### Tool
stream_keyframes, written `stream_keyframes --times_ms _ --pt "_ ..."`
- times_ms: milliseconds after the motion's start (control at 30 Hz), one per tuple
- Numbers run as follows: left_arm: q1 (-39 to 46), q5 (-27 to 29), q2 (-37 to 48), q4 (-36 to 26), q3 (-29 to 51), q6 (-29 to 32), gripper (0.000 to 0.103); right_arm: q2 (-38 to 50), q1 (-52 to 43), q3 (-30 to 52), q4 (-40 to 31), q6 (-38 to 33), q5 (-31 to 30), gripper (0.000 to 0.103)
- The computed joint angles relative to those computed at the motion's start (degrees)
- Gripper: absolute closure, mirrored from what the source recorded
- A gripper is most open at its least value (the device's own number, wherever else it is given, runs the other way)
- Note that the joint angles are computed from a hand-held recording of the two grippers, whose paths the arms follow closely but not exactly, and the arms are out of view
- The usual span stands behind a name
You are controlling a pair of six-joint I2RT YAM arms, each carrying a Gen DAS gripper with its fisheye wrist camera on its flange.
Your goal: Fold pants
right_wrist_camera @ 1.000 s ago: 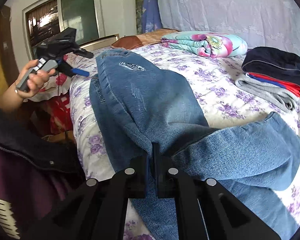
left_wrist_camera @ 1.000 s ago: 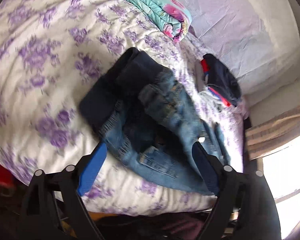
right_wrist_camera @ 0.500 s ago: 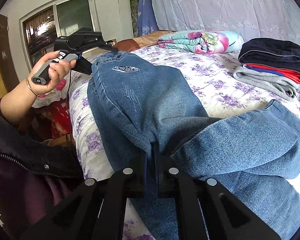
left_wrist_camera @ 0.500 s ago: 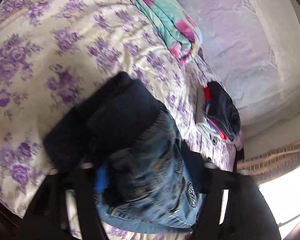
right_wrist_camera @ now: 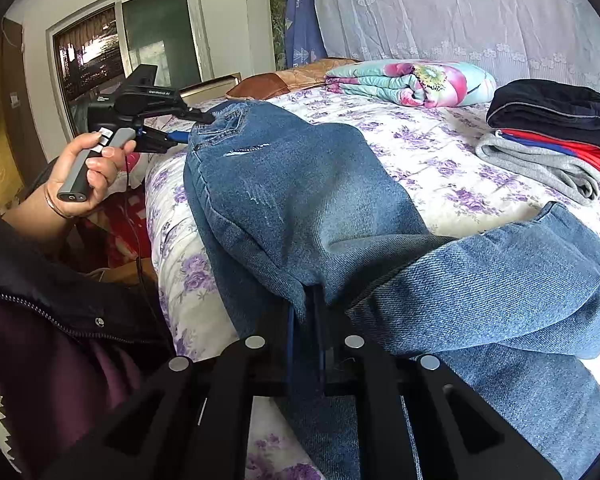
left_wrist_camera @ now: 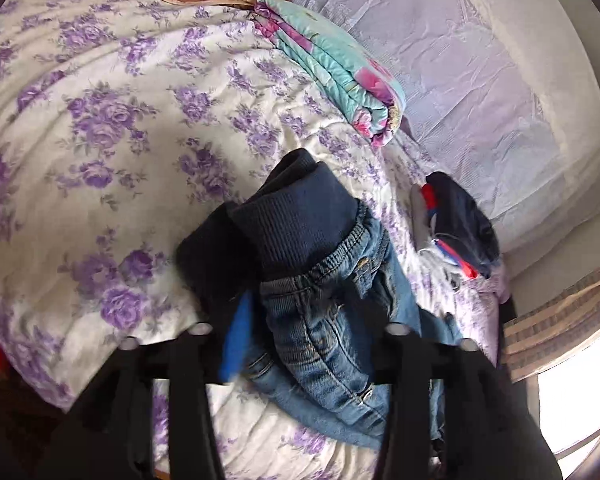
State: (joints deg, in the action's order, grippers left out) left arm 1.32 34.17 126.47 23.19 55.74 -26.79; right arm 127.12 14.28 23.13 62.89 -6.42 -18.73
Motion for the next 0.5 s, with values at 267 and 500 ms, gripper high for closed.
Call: stream_keyframes --times_ms 267,500 --pt "-4.58 -6.07 -0.56 -3.01 3.61 1.20 0.070 -0.42 -3.47 -3.00 5.87 1.37 -7.47 0.093" --pt "-4.03 -10.85 -4.24 -2.84 -1.79 6.29 0.068 -3.61 1.10 -3.59 0.79 0.39 -0.53 0.093"
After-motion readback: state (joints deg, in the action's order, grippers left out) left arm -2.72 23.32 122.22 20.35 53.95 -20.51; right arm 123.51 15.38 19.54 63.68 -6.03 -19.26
